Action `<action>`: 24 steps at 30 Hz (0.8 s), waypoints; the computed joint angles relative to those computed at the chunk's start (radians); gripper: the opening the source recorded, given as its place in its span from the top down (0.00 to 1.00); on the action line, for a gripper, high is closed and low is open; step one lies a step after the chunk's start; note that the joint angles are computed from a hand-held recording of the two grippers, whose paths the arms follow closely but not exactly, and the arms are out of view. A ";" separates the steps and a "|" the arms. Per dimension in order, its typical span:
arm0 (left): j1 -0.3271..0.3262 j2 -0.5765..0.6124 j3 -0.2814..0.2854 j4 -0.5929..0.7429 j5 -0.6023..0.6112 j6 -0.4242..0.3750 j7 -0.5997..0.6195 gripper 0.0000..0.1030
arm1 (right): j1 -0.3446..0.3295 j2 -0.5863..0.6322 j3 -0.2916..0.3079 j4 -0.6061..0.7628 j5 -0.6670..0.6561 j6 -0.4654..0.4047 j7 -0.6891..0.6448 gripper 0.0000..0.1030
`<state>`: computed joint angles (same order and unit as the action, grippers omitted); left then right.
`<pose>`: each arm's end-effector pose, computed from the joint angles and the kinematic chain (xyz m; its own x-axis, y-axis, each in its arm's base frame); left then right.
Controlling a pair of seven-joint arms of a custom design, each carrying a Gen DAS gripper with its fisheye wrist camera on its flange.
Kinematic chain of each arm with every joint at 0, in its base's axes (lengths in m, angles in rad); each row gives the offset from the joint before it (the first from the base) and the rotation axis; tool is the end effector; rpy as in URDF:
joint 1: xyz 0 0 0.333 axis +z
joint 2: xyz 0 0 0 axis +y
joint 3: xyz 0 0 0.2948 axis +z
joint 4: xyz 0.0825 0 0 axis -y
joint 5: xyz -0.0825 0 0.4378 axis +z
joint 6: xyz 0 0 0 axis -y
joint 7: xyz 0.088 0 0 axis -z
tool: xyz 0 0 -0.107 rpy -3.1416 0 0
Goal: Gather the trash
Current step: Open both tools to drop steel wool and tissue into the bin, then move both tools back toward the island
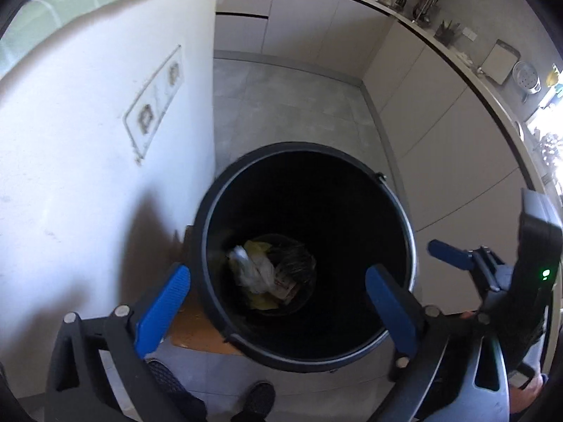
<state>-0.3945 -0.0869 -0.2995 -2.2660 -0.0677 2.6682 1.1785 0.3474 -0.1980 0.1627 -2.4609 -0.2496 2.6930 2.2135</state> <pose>0.4551 -0.3773 0.3959 -0.2903 -0.9346 0.2057 -0.8890 0.1838 -0.4193 0.4648 0.2684 0.3594 0.0857 -0.9948 -0.0547 -0.8959 -0.0529 -0.4411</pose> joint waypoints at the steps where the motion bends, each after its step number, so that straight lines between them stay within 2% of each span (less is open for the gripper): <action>1: 0.001 -0.002 0.001 -0.003 0.003 0.000 0.000 0.02 | -0.003 -0.012 0.007 -0.008 -0.016 0.002 0.014 0.00; 3: 0.001 -0.010 -0.002 -0.004 0.018 -0.011 0.000 0.02 | -0.003 -0.024 0.016 -0.011 -0.035 -0.020 0.027 0.00; 6: -0.009 -0.035 0.004 -0.017 -0.029 -0.018 0.043 0.02 | -0.003 -0.040 0.022 -0.009 -0.052 -0.050 0.043 0.00; 10: -0.008 -0.076 0.009 -0.029 -0.029 -0.030 0.071 0.02 | -0.002 -0.113 0.027 -0.036 -0.048 -0.087 0.074 0.00; 19: -0.008 -0.229 0.024 -0.074 -0.024 -0.026 0.120 0.02 | -0.021 -0.312 0.079 -0.067 -0.075 -0.203 0.191 0.00; 24: 0.013 -0.335 0.027 -0.108 -0.003 -0.033 0.095 0.02 | -0.012 -0.361 0.088 -0.039 -0.069 -0.261 0.197 0.00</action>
<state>-0.3813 -0.4216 -0.2721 -2.3741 -0.0705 2.6352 1.2737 0.3349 -0.5586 0.2512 -2.5000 -0.3186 2.4323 2.4109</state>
